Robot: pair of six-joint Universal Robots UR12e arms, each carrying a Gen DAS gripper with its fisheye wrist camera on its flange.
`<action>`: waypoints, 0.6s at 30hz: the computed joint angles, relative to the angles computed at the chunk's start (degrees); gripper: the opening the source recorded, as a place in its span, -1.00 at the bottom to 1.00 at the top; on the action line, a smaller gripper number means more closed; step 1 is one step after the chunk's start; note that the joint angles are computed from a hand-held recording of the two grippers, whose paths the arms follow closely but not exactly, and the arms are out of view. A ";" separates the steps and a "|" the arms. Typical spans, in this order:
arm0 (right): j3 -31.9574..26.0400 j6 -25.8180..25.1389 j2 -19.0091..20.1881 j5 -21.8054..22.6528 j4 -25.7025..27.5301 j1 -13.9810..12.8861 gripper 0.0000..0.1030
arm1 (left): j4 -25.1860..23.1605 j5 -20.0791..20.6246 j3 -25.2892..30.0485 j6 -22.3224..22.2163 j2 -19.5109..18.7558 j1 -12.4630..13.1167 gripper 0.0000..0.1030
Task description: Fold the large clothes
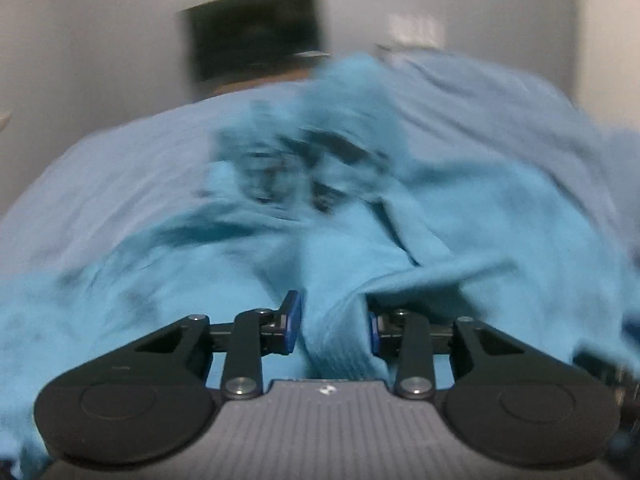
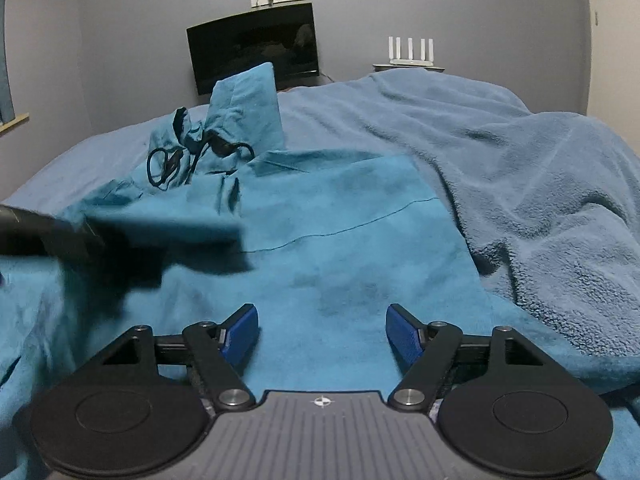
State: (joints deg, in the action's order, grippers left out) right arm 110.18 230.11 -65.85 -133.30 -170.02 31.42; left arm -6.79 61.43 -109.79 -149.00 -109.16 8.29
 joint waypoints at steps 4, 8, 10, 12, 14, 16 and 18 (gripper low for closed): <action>0.25 0.35 -0.22 0.82 0.23 -0.11 0.42 | 0.03 -0.52 1.58 -10.44 -0.47 3.55 -0.35; 0.50 -1.09 -0.29 1.12 -1.19 0.15 0.43 | -8.08 -3.34 2.30 -12.61 -0.47 6.90 -0.30; 0.52 -1.57 -0.29 1.31 -1.38 0.23 0.42 | -9.59 -5.10 1.67 -16.14 -0.49 8.52 -0.29; 0.54 -1.70 -0.36 1.30 -1.08 0.34 0.42 | -10.32 -8.01 1.14 -21.95 -0.93 10.18 -0.21; 0.54 -1.81 -0.42 1.32 -0.73 0.42 0.42 | -10.95 -9.19 0.53 -23.34 -1.11 11.10 -0.19; 0.40 -1.57 -0.46 1.13 0.18 0.53 0.43 | -9.50 -6.16 -0.46 -17.52 -0.60 10.17 -0.18; 0.37 -0.74 -0.66 1.08 1.39 0.54 0.44 | -4.48 -2.72 -2.13 -9.24 -0.03 8.71 -0.12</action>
